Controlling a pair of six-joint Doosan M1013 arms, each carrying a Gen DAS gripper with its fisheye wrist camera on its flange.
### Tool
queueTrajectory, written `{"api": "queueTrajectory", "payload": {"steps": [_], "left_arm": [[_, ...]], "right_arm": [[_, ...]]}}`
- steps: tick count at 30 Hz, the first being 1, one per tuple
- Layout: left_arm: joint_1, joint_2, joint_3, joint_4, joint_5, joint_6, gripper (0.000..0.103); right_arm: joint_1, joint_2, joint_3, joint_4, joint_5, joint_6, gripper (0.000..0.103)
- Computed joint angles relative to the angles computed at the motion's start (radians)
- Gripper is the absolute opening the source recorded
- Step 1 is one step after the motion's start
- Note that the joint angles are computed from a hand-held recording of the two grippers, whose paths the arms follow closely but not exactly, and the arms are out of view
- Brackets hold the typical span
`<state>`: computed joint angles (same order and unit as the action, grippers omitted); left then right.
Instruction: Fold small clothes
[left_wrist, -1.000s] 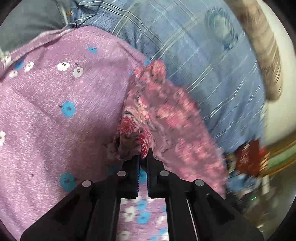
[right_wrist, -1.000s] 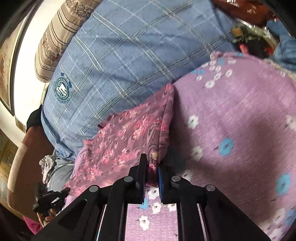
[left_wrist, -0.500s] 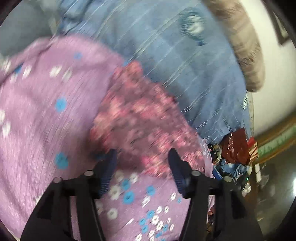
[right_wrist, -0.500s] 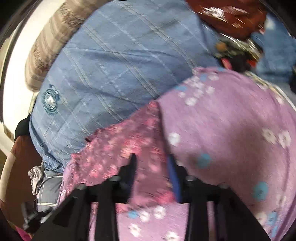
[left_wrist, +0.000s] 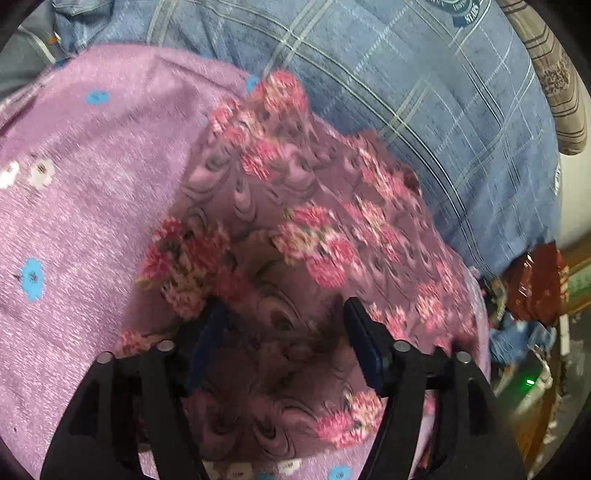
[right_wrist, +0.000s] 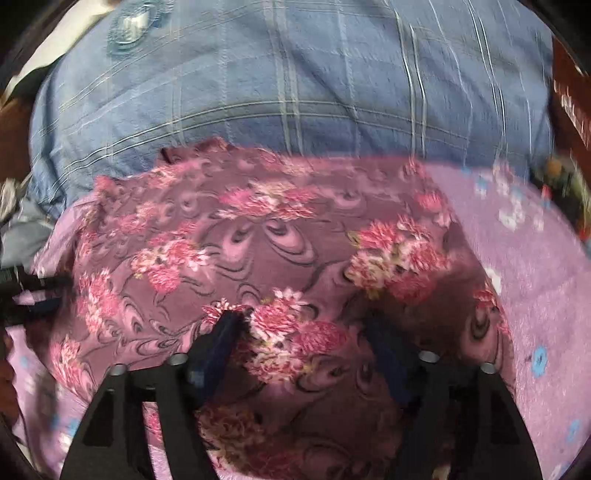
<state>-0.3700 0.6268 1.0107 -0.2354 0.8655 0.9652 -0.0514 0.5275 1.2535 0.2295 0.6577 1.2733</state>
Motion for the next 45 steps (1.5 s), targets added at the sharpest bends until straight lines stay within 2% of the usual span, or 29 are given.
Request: {"api": "queueTrajectory", "payload": {"steps": [2, 4, 8, 12, 14, 15, 16, 19, 23, 26, 28, 30, 32, 34, 36, 37, 38, 40, 45], "left_arm": [[0.006, -0.001, -0.001, -0.027, 0.011, 0.028, 0.066], [0.018, -0.005, 0.003, -0.08, 0.024, 0.045, 0.066], [0.046, -0.04, 0.047, -0.185, 0.03, 0.068, 0.066], [0.056, -0.076, 0.059, -0.114, 0.038, 0.028, 0.067], [0.072, -0.078, 0.048, -0.096, 0.065, 0.015, 0.071], [0.08, -0.076, 0.042, -0.09, 0.079, 0.007, 0.075], [0.085, -0.069, 0.029, -0.08, 0.095, -0.007, 0.076], [0.106, -0.039, -0.019, -0.097, 0.148, -0.019, 0.076], [0.11, 0.018, -0.114, -0.099, 0.242, 0.0, 0.076], [0.116, 0.083, -0.218, -0.109, 0.351, 0.03, 0.076], [0.126, 0.114, -0.26, -0.157, 0.385, 0.054, 0.076], [0.138, 0.13, -0.273, -0.217, 0.385, 0.087, 0.076], [0.144, 0.144, -0.29, -0.24, 0.391, 0.102, 0.076], [0.146, 0.171, -0.332, -0.239, 0.432, 0.116, 0.076], [0.144, 0.196, -0.375, -0.224, 0.469, 0.13, 0.076], [0.142, 0.21, -0.398, -0.218, 0.482, 0.134, 0.076], [0.142, 0.22, -0.415, -0.215, 0.491, 0.132, 0.077], [0.141, 0.245, -0.454, -0.224, 0.5, 0.129, 0.082], [0.128, 0.31, -0.563, -0.249, 0.524, 0.103, 0.081]], "right_arm": [[0.016, 0.0, 0.007, -0.068, -0.013, 0.009, 0.095], [0.03, 0.012, -0.013, -0.137, 0.017, 0.049, 0.102], [0.034, 0.019, -0.03, -0.157, 0.036, 0.08, 0.103], [0.034, 0.028, -0.05, -0.144, 0.064, 0.045, 0.102], [0.038, 0.038, -0.085, -0.171, 0.13, 0.095, 0.101], [0.038, 0.033, -0.084, -0.174, 0.128, 0.123, 0.1], [0.037, 0.009, -0.052, -0.125, 0.085, 0.117, 0.1], [0.054, -0.033, 0.004, 0.039, 0.031, -0.08, 0.101], [0.103, -0.065, 0.053, 0.156, 0.031, -0.326, 0.101], [0.137, -0.071, 0.066, 0.222, 0.072, -0.471, 0.101], [0.171, -0.077, 0.085, 0.203, 0.036, -0.533, 0.102], [0.203, -0.073, 0.097, 0.16, 0.002, -0.57, 0.101], [0.237, -0.057, 0.089, 0.081, -0.018, -0.537, 0.101], [0.267, -0.037, 0.073, -0.013, -0.033, -0.473, 0.099], [0.29, -0.033, 0.09, -0.077, -0.122, -0.438, 0.095], [0.296, -0.034, 0.101, -0.089, -0.175, -0.427, 0.082], [0.299, -0.031, 0.097, -0.105, -0.19, -0.406, 0.048], [0.285, -0.019, 0.065, 0.02, -0.128, -0.468, 0.008], [0.27, -0.055, 0.125, 0.193, -0.242, -0.585, 0.009]]}}
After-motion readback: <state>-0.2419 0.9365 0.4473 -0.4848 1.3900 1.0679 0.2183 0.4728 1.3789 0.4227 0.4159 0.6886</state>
